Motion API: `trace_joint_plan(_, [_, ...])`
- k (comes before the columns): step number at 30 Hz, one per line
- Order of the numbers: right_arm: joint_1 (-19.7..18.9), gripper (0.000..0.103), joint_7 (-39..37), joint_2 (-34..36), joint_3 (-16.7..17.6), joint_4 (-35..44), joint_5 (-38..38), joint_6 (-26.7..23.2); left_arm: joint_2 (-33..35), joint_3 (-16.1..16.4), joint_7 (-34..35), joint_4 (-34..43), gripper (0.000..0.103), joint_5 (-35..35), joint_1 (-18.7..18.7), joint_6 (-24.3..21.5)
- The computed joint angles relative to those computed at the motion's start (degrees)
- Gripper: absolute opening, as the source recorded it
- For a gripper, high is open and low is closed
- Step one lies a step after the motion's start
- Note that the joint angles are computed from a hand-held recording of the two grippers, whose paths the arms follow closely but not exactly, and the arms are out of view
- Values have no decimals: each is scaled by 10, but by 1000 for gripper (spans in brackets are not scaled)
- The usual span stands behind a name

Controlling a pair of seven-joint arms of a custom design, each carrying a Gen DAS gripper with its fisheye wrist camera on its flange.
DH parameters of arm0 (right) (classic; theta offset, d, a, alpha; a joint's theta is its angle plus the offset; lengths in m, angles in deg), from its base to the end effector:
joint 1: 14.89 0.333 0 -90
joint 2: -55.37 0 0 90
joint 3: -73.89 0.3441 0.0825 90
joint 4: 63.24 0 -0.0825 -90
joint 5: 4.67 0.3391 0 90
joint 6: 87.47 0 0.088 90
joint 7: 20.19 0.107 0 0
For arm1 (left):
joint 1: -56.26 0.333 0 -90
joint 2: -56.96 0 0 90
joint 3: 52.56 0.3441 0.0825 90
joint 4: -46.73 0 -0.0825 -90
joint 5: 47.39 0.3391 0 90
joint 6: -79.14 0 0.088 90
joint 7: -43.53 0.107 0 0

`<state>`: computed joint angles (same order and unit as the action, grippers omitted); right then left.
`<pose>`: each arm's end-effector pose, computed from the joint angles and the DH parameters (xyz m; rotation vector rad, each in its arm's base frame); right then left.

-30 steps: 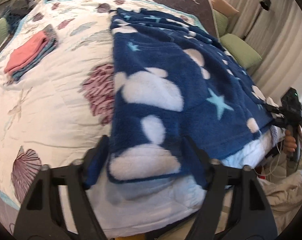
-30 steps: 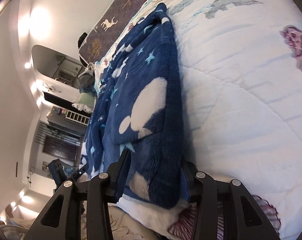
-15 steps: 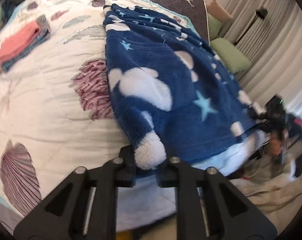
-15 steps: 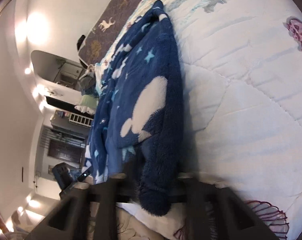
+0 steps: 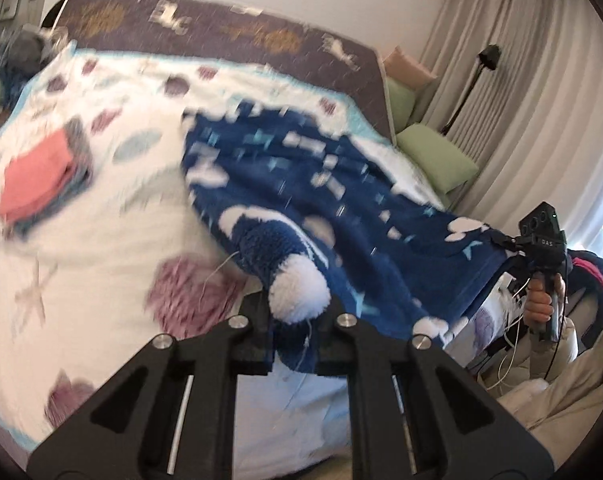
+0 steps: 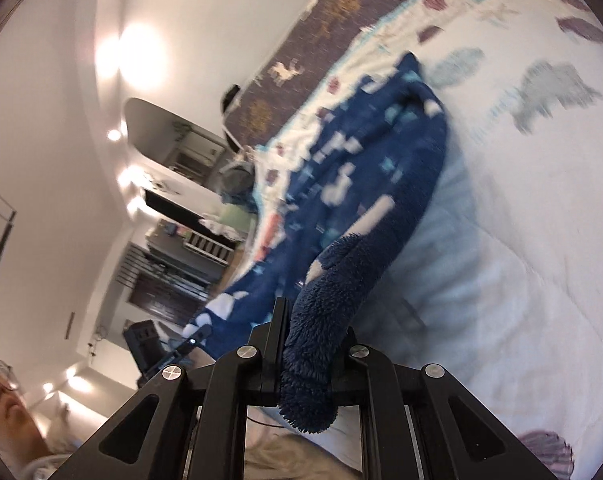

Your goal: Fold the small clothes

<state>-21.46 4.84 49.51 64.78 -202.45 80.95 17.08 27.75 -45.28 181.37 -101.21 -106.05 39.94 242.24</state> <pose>0.4331 -0.0385 0.4302 -1.2788 1.2901 0.5465 0.3719 -0.0061 0.5412 -1.7263 1.9045 -1.2670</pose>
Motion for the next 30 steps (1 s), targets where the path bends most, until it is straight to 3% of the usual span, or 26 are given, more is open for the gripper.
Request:
trace_joint_plan(6, [11, 13, 5, 7, 7, 71, 27, 3, 52, 11, 85, 100, 14, -42, -31, 22])
trace_joint_plan(11, [15, 13, 11, 41, 11, 148, 58, 15, 125, 3, 131, 195, 14, -88, -14, 36])
trace_joint_plan(14, [14, 13, 29, 76, 19, 204, 81, 34, 187, -10, 112, 259, 14, -83, 15, 45])
trace_joint_plan(19, [10, 13, 66, 157, 44, 326, 97, 91, 288, -47, 28, 355, 14, -4, 70, 80])
trace_joint_plan(21, [7, 13, 78, 187, 57, 371, 92, 116, 346, -50, -48, 410, 14, 67, 86, 86])
trace_joint_plan(23, [12, 13, 93, 229, 73, 436, 78, 162, 393, -49, -103, 457, 14, 120, 92, 88])
trace_joint_plan(27, [14, 13, 138, 318, 100, 568, 40, 207, 490, -44, -174, 568, 14, 193, 101, 75])
trace_joint_plan(30, [26, 13, 195, 407, 111, 701, -13, 237, 581, -19, -261, 683, 14, 261, 95, 36])
